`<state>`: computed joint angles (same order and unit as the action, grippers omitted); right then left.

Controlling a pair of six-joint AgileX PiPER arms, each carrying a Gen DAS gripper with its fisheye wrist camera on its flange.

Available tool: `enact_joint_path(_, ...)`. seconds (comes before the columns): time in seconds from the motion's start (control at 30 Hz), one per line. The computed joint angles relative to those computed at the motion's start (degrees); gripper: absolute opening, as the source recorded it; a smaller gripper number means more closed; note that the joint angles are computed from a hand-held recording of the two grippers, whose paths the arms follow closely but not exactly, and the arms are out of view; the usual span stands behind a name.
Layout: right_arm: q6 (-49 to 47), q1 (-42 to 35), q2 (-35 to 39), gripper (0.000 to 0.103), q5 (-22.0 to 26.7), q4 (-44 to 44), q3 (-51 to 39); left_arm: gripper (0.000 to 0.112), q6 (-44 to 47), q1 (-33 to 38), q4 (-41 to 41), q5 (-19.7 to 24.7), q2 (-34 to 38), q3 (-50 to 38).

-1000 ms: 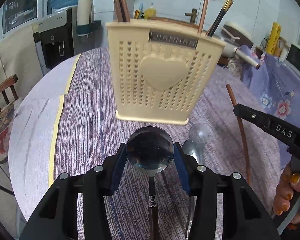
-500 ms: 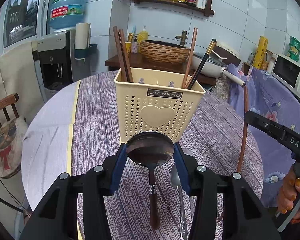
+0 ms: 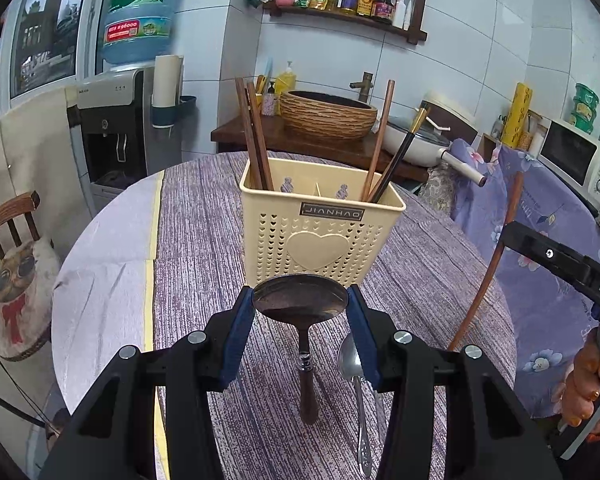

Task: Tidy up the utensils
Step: 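Lift the spoon and chopstick upright and lower them into the cream holder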

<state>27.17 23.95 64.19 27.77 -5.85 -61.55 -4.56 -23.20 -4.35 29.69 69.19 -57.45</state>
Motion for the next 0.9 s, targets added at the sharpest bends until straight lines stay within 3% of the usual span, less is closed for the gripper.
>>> enact_joint_path(0.17,-2.01,0.18,0.81,0.008,1.08,1.49,-3.64,0.047,4.11,1.36,-3.04,1.74,0.17,-2.92)
enact_joint_path(0.37,-5.86,0.47,4.39,0.008,4.86,2.87,-13.61,0.047,11.84,5.74,-11.38,7.55,1.94,-12.49)
enact_joint_path(0.7,-1.58,1.96,17.81,0.008,12.92,-7.37,-40.89,0.047,2.98,5.18,-3.73,15.18,14.55,-38.94)
enact_joint_path(0.9,1.18,2.19,23.72,0.008,14.16,-12.6,-48.26,0.047,-3.85,3.88,2.41,13.47,19.96,-43.72)
